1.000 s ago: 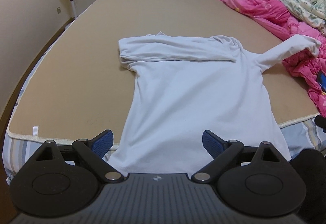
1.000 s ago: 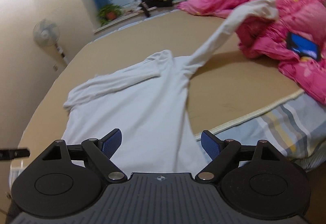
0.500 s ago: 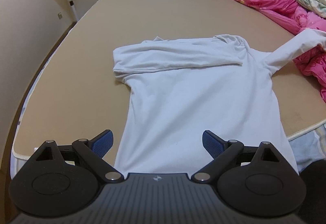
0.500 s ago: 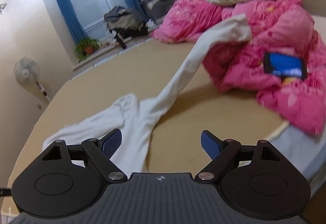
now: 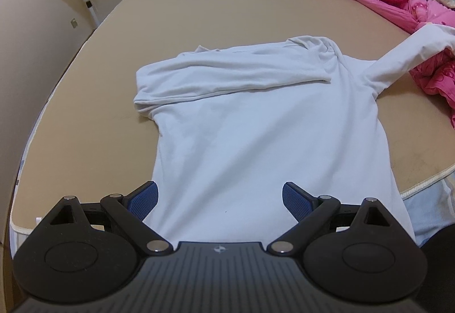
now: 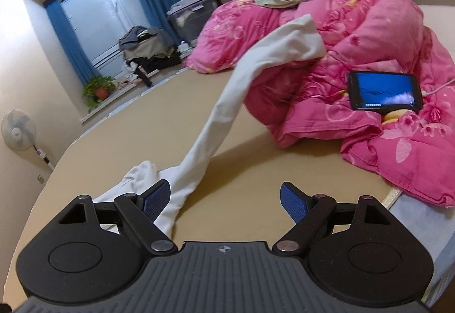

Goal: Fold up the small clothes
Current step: 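Reach the right gripper to the other sleeve cuff and grasp it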

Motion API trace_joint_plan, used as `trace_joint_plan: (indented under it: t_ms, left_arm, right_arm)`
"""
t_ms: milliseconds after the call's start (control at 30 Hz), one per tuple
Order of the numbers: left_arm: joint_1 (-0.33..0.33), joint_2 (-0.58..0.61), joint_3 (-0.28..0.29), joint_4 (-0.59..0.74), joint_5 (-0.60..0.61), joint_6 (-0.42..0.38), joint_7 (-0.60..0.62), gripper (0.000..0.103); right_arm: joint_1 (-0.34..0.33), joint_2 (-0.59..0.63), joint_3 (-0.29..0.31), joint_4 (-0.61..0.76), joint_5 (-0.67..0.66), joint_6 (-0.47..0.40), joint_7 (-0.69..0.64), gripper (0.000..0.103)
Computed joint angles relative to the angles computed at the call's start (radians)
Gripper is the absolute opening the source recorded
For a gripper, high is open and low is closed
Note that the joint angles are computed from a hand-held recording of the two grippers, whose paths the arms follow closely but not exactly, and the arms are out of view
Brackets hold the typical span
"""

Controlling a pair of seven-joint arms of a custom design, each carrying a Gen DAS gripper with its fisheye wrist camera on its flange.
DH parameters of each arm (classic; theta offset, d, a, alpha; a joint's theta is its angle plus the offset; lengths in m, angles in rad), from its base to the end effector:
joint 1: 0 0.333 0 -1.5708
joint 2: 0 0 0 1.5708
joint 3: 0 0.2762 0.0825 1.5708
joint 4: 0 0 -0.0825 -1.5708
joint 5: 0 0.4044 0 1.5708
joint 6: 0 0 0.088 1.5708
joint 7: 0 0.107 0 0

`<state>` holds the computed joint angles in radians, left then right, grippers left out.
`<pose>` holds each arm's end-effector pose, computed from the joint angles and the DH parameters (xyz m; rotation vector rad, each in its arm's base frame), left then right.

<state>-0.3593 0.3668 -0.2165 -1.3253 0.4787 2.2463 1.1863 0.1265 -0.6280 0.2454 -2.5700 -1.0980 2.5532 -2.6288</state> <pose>0.6232 -0.3563 0.5567 -1.4701 2.0978 -0.5517 0.4099 0.1745 0.4813 -0.6906 2.0619 -0.8352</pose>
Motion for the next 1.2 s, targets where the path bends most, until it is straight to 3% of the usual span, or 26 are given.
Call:
trace_joint_plan:
  t_ms: [300,400,600,667,767,867,967,1067,1133,1167,1200]
  left_arm:
    - [-0.023,0.066,0.013,0.089,0.016,-0.037,0.003,0.096]
    - [-0.028,0.083,0.019,0.115,0.022,-0.052,0.004,0.096]
    - [-0.032,0.089,0.031,0.13,0.037,-0.061,-0.01,0.096]
    - [-0.034,0.094,0.034,0.14,0.047,-0.068,-0.006,0.096]
    - [-0.042,0.109,0.042,0.164,0.067,-0.084,-0.007,0.096]
    - [-0.051,0.147,0.045,0.221,0.063,-0.123,-0.007,0.096]
    - [-0.056,0.168,0.047,0.248,0.051,-0.145,0.002,0.096]
    - [-0.069,0.188,0.052,0.27,0.064,-0.162,0.035,0.096]
    - [-0.081,0.204,0.058,0.293,0.077,-0.172,0.052,0.096]
    - [-0.082,0.202,0.06,0.292,0.079,-0.161,0.055,0.096]
    - [-0.081,0.195,0.061,0.28,0.081,-0.142,0.055,0.096]
  right_arm:
    - [-0.088,0.038,-0.042,0.002,-0.107,0.089,0.059,0.086]
    - [-0.163,0.05,-0.052,0.035,-0.205,0.075,0.103,0.086]
    - [-0.273,0.171,-0.159,0.176,-0.34,0.082,0.178,0.084]
    - [-0.294,0.229,-0.184,0.24,-0.347,0.048,0.167,0.082]
    - [-0.299,0.321,-0.259,0.338,-0.28,0.106,-0.031,0.082]
    - [-0.304,0.403,-0.325,0.407,-0.164,0.218,-0.226,0.084]
    - [-0.299,0.467,-0.348,0.449,-0.02,0.241,-0.455,0.087]
    - [-0.304,0.512,-0.355,0.468,0.027,0.283,-0.516,0.087]
    - [-0.31,0.518,-0.368,0.451,0.046,0.386,-0.534,0.059]
    - [-0.31,0.515,-0.369,0.445,0.067,0.411,-0.557,0.009]
    - [-0.314,0.501,-0.363,0.433,0.06,0.426,-0.552,0.005]
